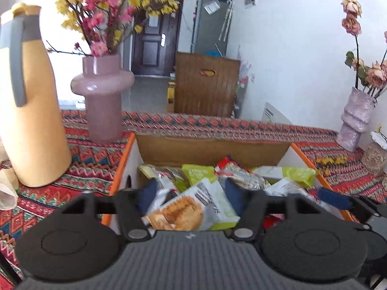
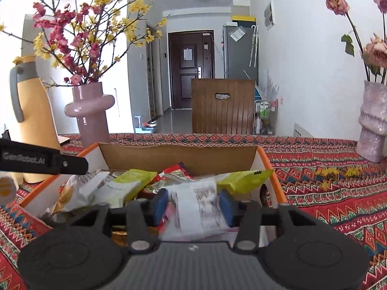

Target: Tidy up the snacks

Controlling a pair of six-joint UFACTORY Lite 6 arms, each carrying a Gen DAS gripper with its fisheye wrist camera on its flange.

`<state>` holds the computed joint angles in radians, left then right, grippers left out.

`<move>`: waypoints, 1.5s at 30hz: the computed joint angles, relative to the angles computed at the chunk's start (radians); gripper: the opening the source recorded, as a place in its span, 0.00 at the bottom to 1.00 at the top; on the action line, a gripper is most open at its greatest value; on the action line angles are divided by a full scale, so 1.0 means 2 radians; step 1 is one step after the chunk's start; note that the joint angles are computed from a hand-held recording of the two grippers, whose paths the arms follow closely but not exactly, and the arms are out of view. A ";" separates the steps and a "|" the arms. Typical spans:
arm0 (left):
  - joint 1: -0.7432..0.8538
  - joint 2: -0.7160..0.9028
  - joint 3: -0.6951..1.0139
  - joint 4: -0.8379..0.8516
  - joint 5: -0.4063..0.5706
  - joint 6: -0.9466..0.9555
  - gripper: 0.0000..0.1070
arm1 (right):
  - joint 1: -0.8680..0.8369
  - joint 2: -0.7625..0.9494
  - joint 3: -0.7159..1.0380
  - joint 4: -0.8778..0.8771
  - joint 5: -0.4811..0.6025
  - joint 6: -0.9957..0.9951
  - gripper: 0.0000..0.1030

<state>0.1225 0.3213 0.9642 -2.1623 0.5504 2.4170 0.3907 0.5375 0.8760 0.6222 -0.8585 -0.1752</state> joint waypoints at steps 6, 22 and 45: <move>0.038 -0.082 -0.066 -0.001 0.030 0.002 0.96 | 0.009 -0.048 -0.053 0.005 -0.035 0.020 1.00; 0.234 -0.256 -0.223 0.186 0.150 -0.048 0.96 | 0.143 -0.248 -0.229 0.123 -0.033 -0.026 1.00; 0.494 -0.323 -0.334 0.386 0.298 0.001 0.96 | 0.470 -0.291 -0.355 0.424 -0.123 0.050 1.00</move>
